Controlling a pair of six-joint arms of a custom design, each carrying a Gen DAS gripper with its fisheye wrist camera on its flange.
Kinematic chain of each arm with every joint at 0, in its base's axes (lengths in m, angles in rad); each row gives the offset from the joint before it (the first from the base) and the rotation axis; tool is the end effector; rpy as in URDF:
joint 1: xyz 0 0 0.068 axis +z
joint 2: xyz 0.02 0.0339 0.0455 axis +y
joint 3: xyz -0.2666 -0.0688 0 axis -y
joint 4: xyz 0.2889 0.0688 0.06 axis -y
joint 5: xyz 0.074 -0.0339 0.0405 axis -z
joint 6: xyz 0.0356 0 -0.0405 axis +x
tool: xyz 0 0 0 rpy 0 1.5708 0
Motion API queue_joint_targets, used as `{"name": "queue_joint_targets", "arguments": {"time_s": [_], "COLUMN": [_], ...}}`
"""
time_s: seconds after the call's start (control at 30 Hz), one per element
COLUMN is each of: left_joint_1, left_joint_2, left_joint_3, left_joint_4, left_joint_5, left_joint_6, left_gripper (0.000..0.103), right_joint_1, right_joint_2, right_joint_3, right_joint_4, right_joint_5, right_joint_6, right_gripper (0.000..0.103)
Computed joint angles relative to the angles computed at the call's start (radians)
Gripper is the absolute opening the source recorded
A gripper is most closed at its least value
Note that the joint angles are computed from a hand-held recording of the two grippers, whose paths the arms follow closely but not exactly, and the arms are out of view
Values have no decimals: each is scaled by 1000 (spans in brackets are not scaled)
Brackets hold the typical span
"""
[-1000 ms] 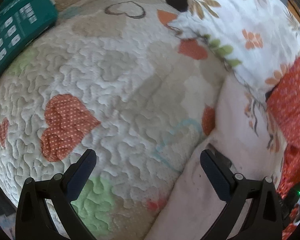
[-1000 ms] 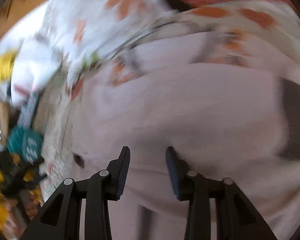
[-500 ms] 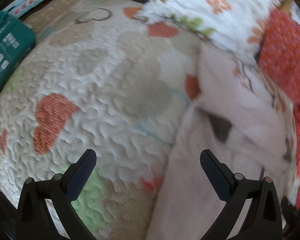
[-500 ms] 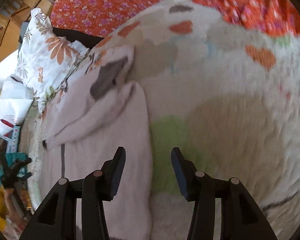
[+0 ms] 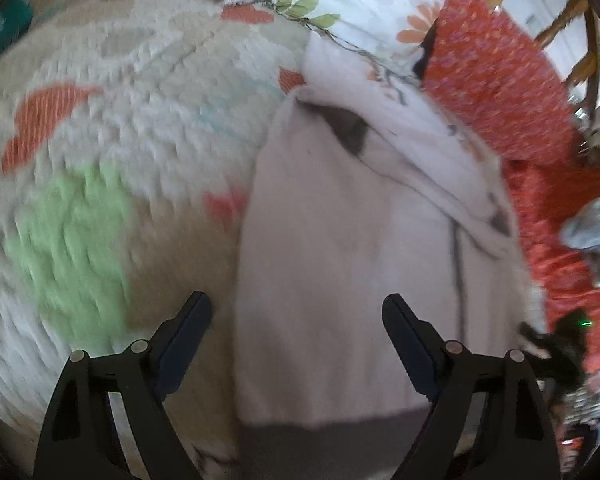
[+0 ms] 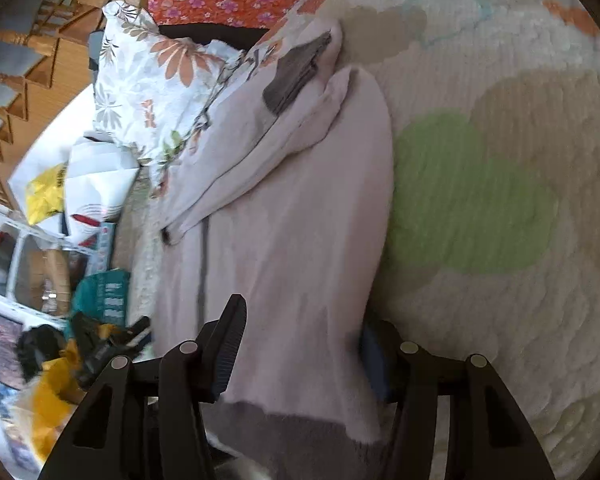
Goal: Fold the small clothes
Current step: 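Grasp the grey hem with the left tool while the right tool grasps it too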
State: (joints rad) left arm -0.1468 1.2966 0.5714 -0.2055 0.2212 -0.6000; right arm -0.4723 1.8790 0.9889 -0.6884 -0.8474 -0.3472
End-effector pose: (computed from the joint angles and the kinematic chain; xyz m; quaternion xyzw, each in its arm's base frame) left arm 0.2647 -0.0470 0.1362 -0.1781 0.9271 -0.2116 0.2529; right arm 0.3047 -0.1257 0.0832 0.0586 0.9097 0.3785 0.1606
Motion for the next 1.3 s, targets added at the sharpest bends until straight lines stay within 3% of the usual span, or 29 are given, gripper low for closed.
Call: {"name": "queue_joint_targets", "arguments": {"time_s": [0.27,0.53,0.6,0.63,0.7,0.73,0.77,0.8,0.83,0.87,0.93,1.07,1.17,1.3], "left_joint_1": [-51,-136,-189,-230,-286,-301,-285,-263,-242,-224,-186,-148,-202,-339], "left_joint_2": [-157,-252,-248,-239,-223,-214,-213,-214,-220,-226,-259,-455,-667,-889], "left_joint_3": [-181,-252,-235,-214,-186,-176,-183,-193,-201,-204,-215,-265,-292,-315], "left_joint_4": [111,99,65,22,-42,-65,-57,-40,-37,-37,-49,-126,-257,-419], "left_joint_5": [125,61,-15,-86,-185,-212,-181,-150,-128,-108,-73,-31,-65,-160], "left_joint_6": [-141,-219,-228,-228,-231,-235,-234,-247,-246,-245,-253,-288,-327,-408], "left_gripper": [87,86,79,69,43,15,10,10,9,9,9,9,9,8], "right_joint_1": [-46,-70,-64,-59,-54,-52,-48,-42,-36,-27,0,-82,-151,-288], "right_joint_2": [-1,-85,-137,-164,-208,-234,-266,-294,-325,-371,-442,-363,-351,-357], "right_joint_3": [-66,-211,-256,-278,-312,-334,-360,-382,-406,-438,-479,-409,-381,-364], "right_joint_4": [-79,-98,-57,-35,0,23,47,73,96,133,192,104,-18,-281], "right_joint_5": [-91,-97,-80,-73,-59,-49,-36,-21,-2,32,125,66,10,-22], "right_joint_6": [-77,-185,-171,-155,-133,-120,-106,-91,-79,-56,-14,-75,-176,-453], "right_gripper": [59,59,59,59,58,57,56,54,46,30,11,8,7,7]}}
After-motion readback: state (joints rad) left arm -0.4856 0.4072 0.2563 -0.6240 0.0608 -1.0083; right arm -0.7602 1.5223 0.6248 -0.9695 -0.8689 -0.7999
